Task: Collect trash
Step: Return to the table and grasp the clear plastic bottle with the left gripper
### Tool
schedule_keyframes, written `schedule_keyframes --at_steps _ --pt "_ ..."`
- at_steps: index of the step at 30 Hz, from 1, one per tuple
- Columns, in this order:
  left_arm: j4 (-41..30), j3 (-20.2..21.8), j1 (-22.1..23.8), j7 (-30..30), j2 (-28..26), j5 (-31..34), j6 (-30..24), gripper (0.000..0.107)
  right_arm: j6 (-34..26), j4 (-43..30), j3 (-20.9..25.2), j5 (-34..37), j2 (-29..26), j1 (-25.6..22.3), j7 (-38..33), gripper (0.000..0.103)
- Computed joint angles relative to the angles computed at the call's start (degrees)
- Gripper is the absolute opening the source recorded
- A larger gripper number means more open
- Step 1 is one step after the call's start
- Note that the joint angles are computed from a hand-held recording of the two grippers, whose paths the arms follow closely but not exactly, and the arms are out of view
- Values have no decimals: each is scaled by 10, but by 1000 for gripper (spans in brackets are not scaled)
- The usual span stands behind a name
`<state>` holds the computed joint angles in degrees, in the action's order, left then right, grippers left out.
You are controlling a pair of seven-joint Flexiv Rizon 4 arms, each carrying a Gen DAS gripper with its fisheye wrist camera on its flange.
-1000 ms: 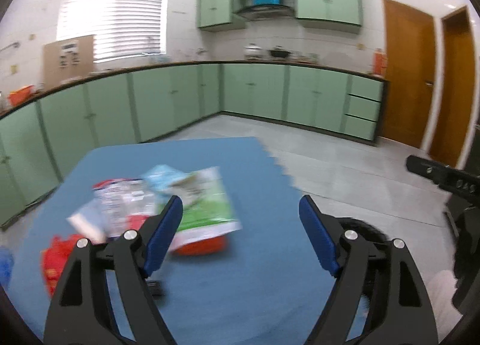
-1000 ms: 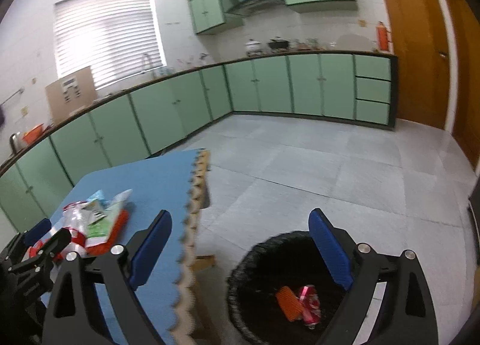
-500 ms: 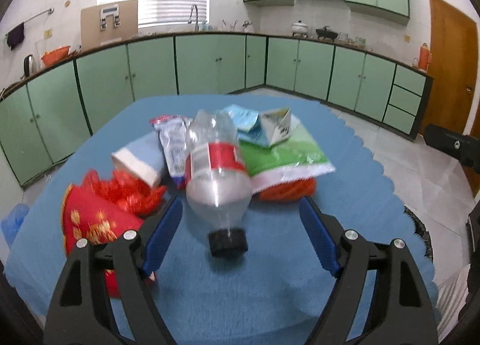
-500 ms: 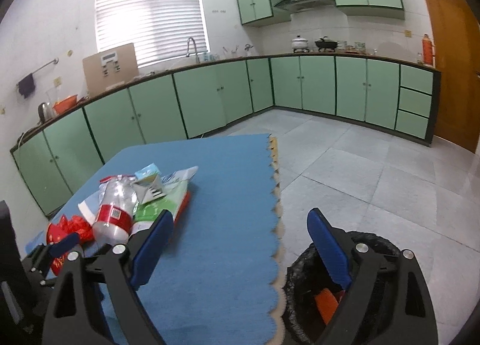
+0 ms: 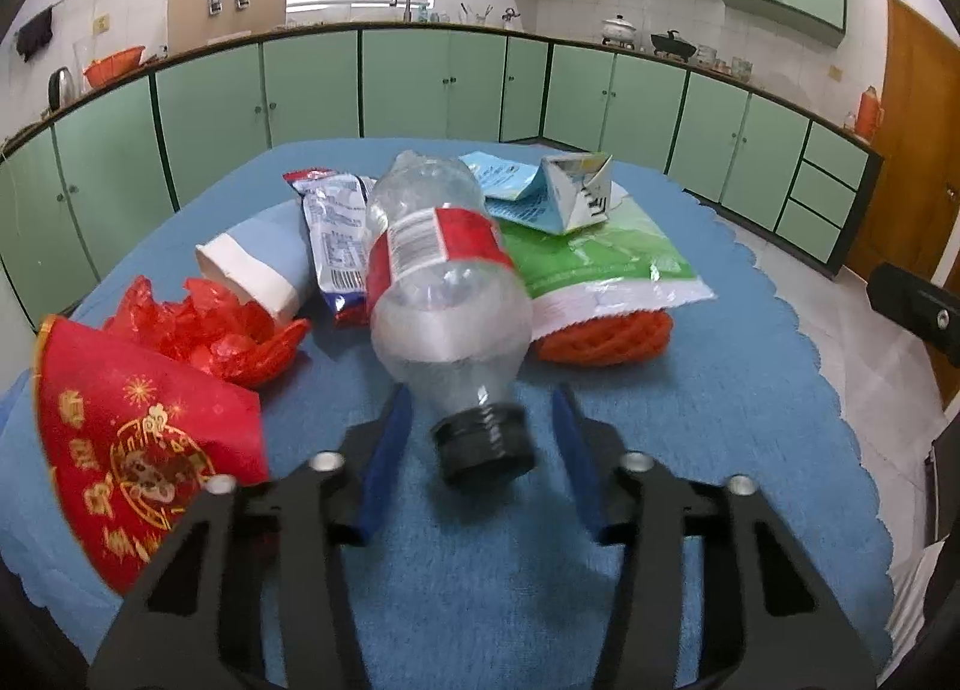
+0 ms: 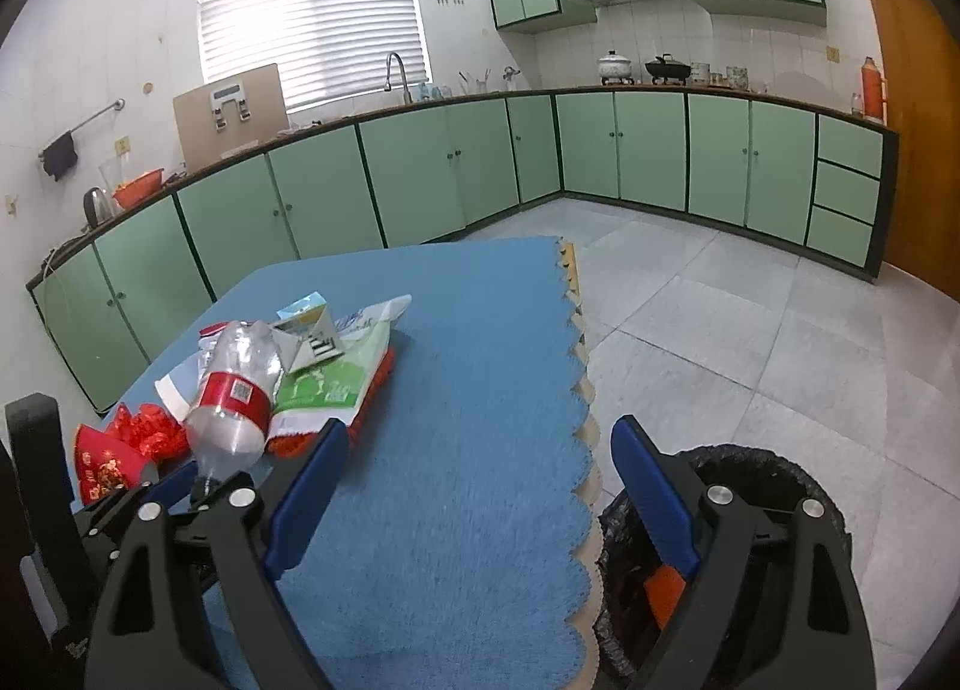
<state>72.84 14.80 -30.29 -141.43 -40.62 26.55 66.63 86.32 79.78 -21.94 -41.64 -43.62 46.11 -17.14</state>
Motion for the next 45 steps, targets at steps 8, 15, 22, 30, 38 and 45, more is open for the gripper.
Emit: schedule_keyframes --at_steps 8,15,22,30,38,45 --pt "11 11 -5 -24 11 7 13 31 -8 -6 19 6 -5 -7 -14 87" --pt "23 -1 -5 -18 24 11 0 32 -5 -2 23 9 -4 -7 -21 87" --pt "-11 -11 6 3 11 -3 -31 52 -9 -5 32 14 -6 -11 -34 87" --pt "-53 -19 12 18 -11 -4 -79 46 -17 -12 40 19 -9 -16 -42 87" --pt "-17 -20 15 -12 3 -9 -39 31 -18 -17 47 23 -11 -19 -47 87" --pt "-5 3 -1 -43 12 15 -5 31 -36 -73 97 44 -37 -48 -94 84"
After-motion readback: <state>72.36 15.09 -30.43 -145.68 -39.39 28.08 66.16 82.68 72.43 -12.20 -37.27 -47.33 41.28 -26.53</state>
